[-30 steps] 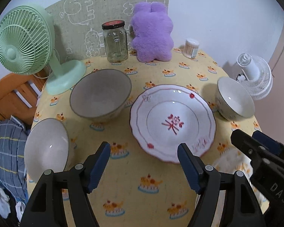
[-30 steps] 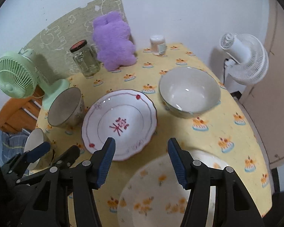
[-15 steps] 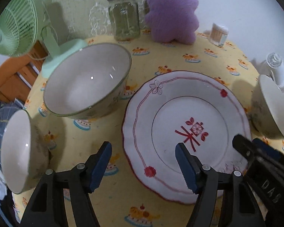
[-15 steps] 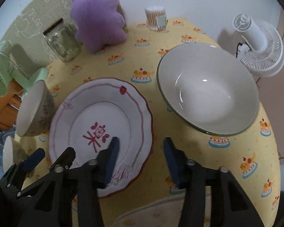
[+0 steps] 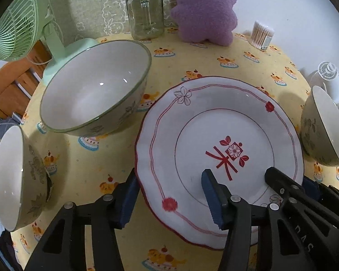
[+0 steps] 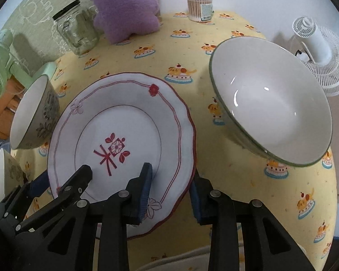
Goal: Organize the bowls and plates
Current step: 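Move both grippers to the rim of the red-rimmed character plate, then grasp the red-rimmed plate rim with both grippers and lift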
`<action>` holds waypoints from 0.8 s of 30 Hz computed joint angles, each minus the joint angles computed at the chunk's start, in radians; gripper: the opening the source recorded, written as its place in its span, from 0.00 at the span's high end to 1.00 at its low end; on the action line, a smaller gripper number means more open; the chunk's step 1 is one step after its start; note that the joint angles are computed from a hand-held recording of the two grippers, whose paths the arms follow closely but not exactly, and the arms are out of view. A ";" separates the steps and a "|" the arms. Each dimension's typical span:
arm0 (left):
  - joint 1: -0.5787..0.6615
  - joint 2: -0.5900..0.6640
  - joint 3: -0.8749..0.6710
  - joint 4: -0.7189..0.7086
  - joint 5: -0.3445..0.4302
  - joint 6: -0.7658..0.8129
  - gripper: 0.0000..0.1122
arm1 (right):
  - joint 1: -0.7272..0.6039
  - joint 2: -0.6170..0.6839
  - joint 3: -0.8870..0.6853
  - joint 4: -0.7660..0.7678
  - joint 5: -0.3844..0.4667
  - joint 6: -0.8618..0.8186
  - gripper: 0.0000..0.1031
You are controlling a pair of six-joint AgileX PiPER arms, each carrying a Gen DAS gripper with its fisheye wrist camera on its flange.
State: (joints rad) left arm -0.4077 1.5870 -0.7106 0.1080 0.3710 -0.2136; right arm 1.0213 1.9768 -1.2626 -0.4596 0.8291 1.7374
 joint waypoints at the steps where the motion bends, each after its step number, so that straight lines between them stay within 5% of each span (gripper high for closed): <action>1: 0.009 -0.012 0.006 -0.014 0.002 0.023 0.52 | 0.001 0.000 -0.005 0.012 -0.002 -0.009 0.66; 16: 0.223 -0.208 0.151 -0.306 0.038 0.470 0.57 | 0.152 0.056 -0.177 0.026 0.114 0.116 0.66; 24: 0.202 -0.180 0.137 -0.312 0.025 0.458 0.55 | 0.141 0.051 -0.159 0.037 0.103 0.129 0.64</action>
